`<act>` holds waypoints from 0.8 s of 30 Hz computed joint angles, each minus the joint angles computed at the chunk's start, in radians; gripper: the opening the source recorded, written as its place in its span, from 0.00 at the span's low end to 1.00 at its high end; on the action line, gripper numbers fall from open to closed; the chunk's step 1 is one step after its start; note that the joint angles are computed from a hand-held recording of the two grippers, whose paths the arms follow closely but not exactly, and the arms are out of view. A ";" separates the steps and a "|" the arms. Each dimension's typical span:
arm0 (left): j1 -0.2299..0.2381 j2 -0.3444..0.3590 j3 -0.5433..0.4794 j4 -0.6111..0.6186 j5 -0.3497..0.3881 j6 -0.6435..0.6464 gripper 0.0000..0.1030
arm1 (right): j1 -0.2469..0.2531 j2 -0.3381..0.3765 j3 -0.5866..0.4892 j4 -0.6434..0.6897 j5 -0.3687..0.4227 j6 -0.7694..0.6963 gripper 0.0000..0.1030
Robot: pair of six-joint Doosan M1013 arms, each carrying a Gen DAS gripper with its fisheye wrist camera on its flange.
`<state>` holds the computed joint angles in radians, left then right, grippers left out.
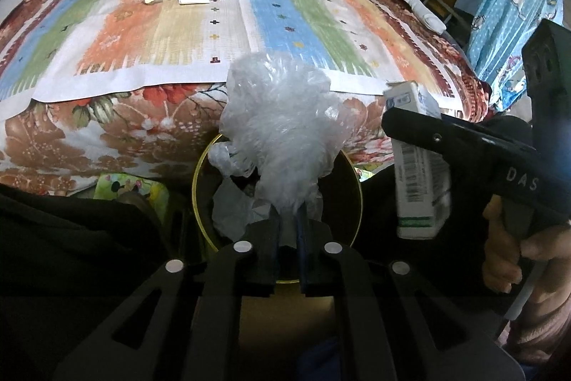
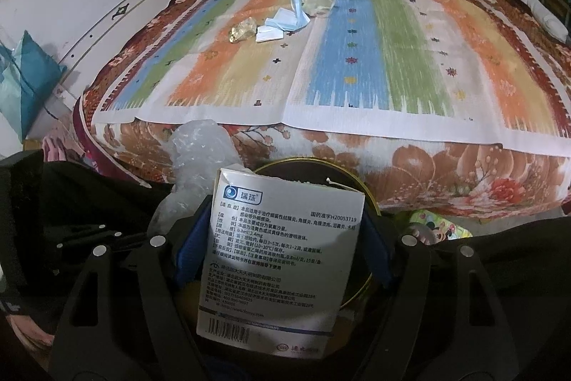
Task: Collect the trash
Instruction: 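Open both tools to drop the wrap and box into the bin, then move both open tools back toward the gold wrapper and blue masks on the bed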
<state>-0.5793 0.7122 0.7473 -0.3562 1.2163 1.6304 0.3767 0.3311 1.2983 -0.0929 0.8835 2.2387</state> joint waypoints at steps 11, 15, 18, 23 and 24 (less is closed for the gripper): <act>0.002 -0.006 0.011 0.010 -0.036 -0.042 0.41 | -0.015 -0.004 0.010 0.071 -0.027 -0.019 0.82; 0.006 -0.007 0.010 0.001 -0.043 -0.051 0.44 | -0.017 -0.003 0.008 0.075 -0.028 -0.023 0.82; 0.005 -0.013 0.011 0.025 -0.073 -0.055 0.48 | -0.019 0.002 0.000 0.079 -0.026 -0.027 0.82; 0.015 0.000 -0.029 0.024 -0.079 -0.073 0.50 | -0.031 0.017 -0.022 0.115 -0.010 -0.057 0.82; 0.016 0.004 -0.040 0.026 -0.079 -0.073 0.50 | -0.035 0.018 -0.023 0.128 -0.011 -0.064 0.82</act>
